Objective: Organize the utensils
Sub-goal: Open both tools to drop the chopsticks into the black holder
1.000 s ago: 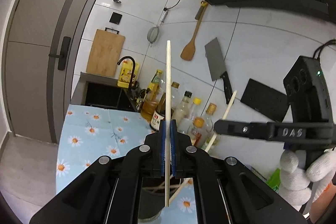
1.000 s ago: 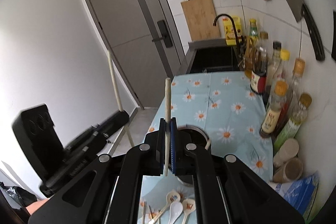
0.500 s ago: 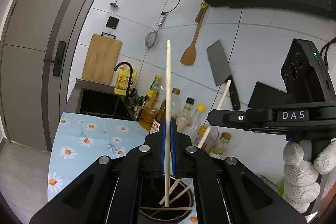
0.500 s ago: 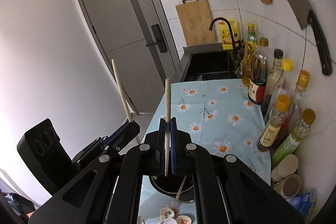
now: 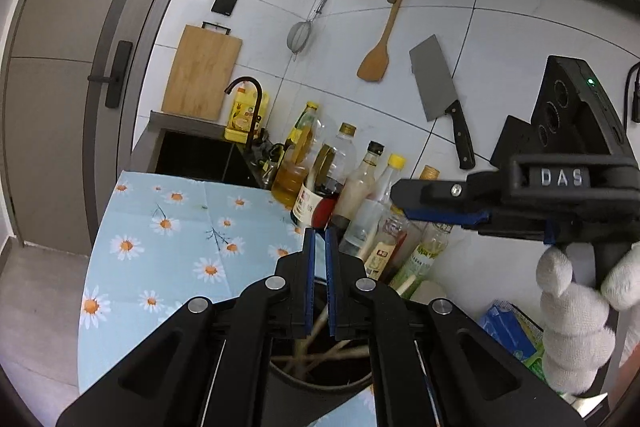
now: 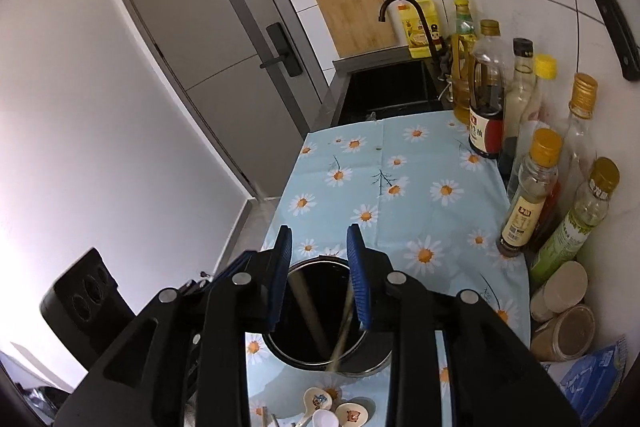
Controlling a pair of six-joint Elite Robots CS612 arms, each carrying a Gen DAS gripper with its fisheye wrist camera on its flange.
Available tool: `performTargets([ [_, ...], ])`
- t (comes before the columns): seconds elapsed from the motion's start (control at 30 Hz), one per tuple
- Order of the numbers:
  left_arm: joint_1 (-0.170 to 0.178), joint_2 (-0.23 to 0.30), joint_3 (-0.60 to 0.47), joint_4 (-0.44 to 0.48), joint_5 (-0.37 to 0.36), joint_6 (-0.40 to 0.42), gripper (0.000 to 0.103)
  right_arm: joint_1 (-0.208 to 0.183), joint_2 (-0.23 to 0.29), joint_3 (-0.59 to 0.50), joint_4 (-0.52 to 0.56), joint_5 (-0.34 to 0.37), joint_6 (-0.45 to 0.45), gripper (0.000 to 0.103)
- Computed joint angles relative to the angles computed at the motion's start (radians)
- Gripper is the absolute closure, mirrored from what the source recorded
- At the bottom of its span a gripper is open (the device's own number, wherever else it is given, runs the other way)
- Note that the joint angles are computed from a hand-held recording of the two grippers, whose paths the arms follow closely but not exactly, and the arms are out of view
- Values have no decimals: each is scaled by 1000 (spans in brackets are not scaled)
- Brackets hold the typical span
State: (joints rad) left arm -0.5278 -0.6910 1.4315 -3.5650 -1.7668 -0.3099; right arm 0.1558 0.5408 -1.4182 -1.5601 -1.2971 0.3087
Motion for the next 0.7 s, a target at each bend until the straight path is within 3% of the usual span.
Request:
performTargets([
  [0.2,1,-12,17,3,14,-9,98,-6,7,-18,3,13,17,73],
  [0.3,2,-21,27,11,22,-18,87,-4,10,-28,14,11,17,73],
  [0.7,3,-84,94,14,-1,24,87,-1,30,-103,41,16,17,73],
])
